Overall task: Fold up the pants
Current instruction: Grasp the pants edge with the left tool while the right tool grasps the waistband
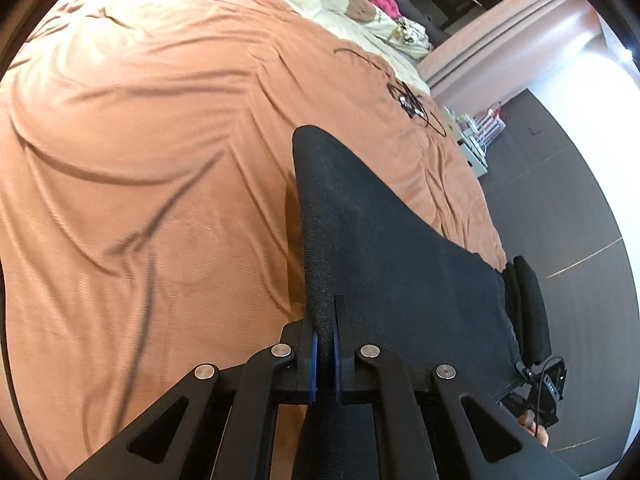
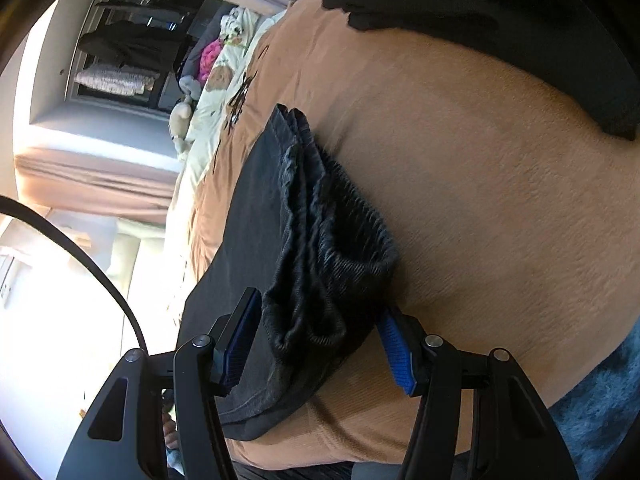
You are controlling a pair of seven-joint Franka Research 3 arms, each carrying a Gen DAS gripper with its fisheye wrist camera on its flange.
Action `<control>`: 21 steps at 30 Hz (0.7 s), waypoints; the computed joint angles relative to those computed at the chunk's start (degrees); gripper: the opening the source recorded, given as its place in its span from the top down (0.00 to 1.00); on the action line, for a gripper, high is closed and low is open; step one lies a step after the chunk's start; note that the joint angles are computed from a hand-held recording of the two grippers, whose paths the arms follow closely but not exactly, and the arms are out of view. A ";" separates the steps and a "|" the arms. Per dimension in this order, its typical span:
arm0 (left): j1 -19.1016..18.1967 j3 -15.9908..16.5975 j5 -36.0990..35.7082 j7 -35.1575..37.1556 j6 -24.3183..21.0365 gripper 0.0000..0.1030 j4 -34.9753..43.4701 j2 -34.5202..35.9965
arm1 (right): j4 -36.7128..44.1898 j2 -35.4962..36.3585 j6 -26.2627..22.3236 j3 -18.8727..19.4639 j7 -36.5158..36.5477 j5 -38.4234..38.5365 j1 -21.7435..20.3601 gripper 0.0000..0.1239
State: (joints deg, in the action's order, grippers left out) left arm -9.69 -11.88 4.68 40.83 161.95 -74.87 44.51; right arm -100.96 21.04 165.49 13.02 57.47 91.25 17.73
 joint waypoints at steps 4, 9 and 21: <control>0.79 0.99 0.43 -1.45 2.84 0.95 -7.71 -4.84 | 2.55 2.59 0.94 -1.46 11.97 -17.03 3.27 0.70; 1.54 2.66 1.30 -5.13 6.38 0.95 -17.25 -10.79 | 7.91 6.13 -0.42 -0.88 18.79 -28.86 4.44 0.80; 1.73 7.12 6.76 -13.72 10.52 0.95 -33.54 -22.40 | 24.06 16.12 -8.19 1.79 29.65 -48.28 4.17 0.81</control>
